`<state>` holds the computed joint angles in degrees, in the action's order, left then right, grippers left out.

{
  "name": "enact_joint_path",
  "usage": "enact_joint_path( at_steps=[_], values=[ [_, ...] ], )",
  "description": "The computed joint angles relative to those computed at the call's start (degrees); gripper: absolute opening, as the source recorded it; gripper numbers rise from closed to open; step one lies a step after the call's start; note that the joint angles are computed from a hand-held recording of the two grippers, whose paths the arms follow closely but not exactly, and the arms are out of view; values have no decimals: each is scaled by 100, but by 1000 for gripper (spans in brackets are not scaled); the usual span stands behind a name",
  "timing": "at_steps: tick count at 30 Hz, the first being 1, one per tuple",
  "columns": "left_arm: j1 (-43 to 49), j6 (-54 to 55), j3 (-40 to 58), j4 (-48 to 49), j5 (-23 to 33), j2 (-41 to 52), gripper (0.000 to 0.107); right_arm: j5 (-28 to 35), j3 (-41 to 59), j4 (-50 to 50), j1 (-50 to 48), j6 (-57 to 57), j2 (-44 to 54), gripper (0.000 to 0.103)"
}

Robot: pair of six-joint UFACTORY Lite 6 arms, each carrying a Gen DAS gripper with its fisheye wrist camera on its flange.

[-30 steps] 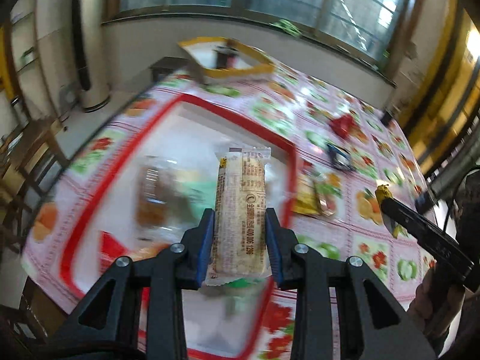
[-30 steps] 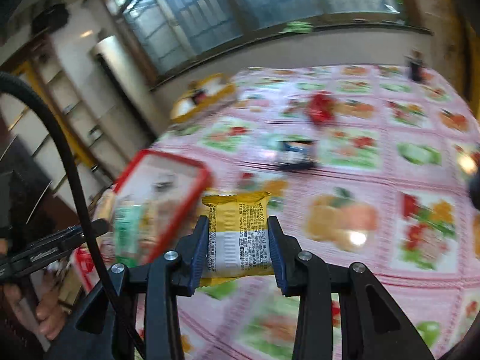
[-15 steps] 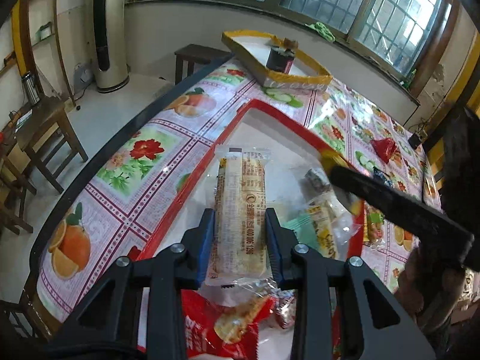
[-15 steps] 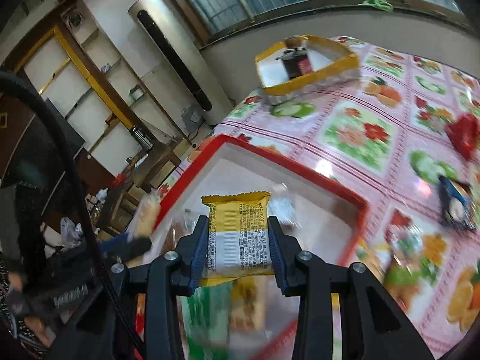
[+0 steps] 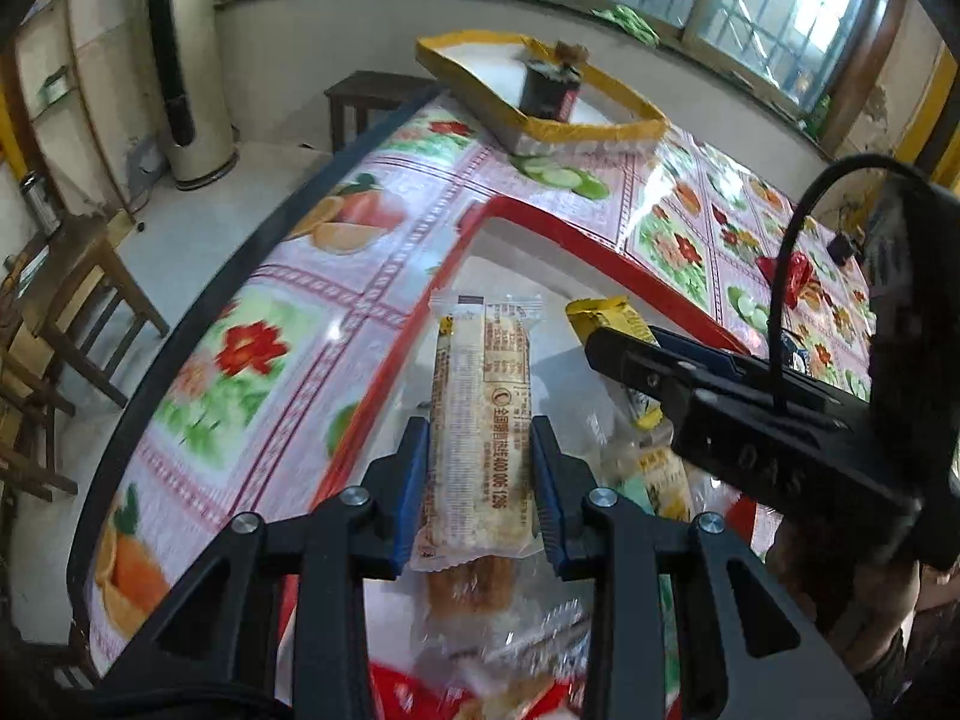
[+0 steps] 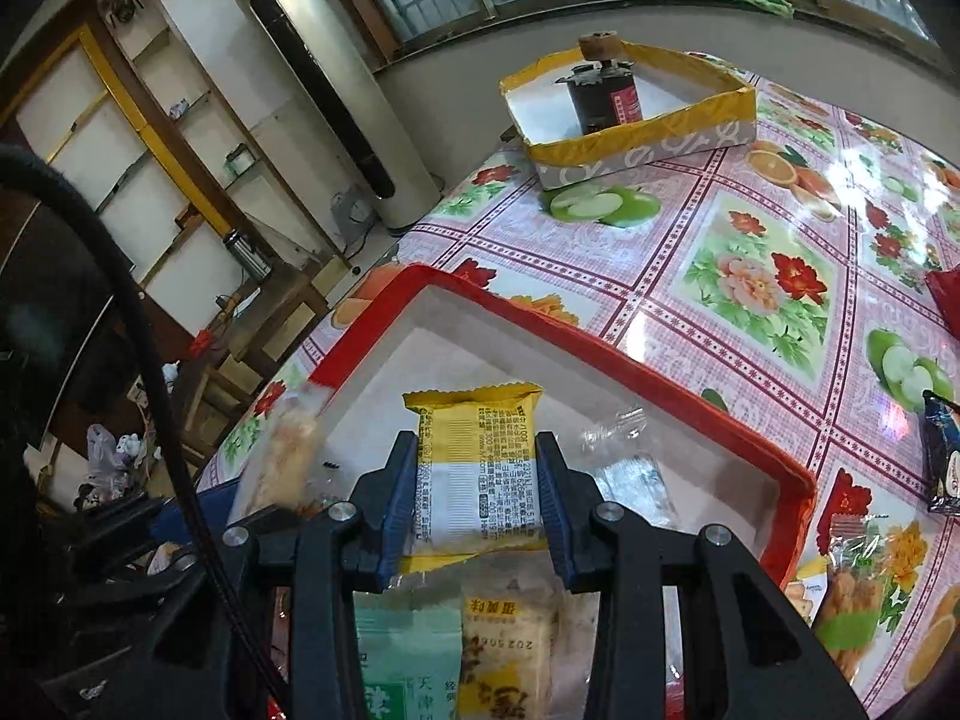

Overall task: Organize snacks
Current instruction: 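Carry a long wrapped pastry into the tray with the left gripper while the right gripper carries the yellow biscuit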

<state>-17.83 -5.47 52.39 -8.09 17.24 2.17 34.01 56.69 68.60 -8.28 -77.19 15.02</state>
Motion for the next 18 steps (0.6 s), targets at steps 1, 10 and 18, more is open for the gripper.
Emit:
enact_joint_path(
  at_steps=[1, 10, 18],
  values=[
    [-20, -34, 119, 85, 3, 142, 35, 24, 18, -20, -12, 43, 20, 38],
    [142, 1063, 310, -914, 130, 209, 49, 640, 267, -119, -353, 270, 171, 48],
    [-1181, -982, -622, 523, -65, -1528, 68, 2426, -68, -486, -2777, -159, -1178, 72]
  ],
)
